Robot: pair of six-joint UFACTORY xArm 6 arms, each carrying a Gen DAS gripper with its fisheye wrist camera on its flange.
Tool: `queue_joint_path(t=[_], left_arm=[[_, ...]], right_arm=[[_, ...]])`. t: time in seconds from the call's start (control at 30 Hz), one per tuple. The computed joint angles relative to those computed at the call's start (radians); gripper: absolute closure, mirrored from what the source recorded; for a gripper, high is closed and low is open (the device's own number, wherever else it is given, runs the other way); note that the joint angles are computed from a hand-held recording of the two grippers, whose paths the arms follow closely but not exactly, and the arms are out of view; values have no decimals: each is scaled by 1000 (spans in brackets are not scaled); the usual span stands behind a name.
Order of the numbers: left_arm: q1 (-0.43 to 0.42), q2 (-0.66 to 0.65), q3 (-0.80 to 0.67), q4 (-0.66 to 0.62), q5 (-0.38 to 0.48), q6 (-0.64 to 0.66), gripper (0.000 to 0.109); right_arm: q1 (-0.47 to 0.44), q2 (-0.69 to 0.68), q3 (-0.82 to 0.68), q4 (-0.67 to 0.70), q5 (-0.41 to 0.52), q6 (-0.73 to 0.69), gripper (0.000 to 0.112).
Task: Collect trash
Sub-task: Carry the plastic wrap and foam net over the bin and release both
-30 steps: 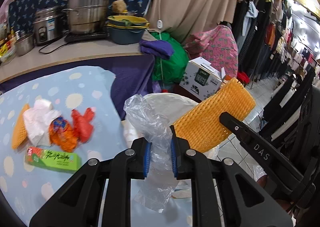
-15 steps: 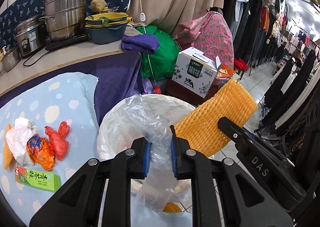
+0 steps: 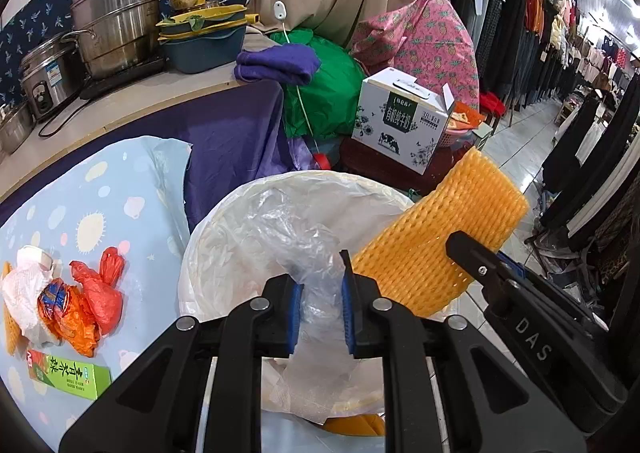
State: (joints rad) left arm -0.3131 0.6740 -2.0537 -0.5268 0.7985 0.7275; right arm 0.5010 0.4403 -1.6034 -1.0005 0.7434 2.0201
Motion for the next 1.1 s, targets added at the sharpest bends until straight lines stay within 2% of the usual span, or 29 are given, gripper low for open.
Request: queue_joint_path(t=[0.17, 0.23, 0.3, 0.33, 0.53, 1.1], left_arm=[[-1, 35, -42, 23, 6, -34, 89], [-2, 48, -60, 42, 9, -62, 72], [-1, 51, -63, 49, 3, -77, 59], [-1, 49, -59, 50, -6, -81, 56], [0, 52, -65, 59, -15, -88, 52], [19, 24, -33, 50, -26, -92, 52]], right_arm=[[-4, 6, -2, -4, 2, 21, 96], [-4, 4, 1, -11, 3, 37, 90], [1, 0, 1, -24, 19, 59, 82], [3, -1, 0, -26, 24, 63, 81], [5, -7, 2, -36, 28, 68, 79], [17, 5, -31, -36, 30, 44, 79]])
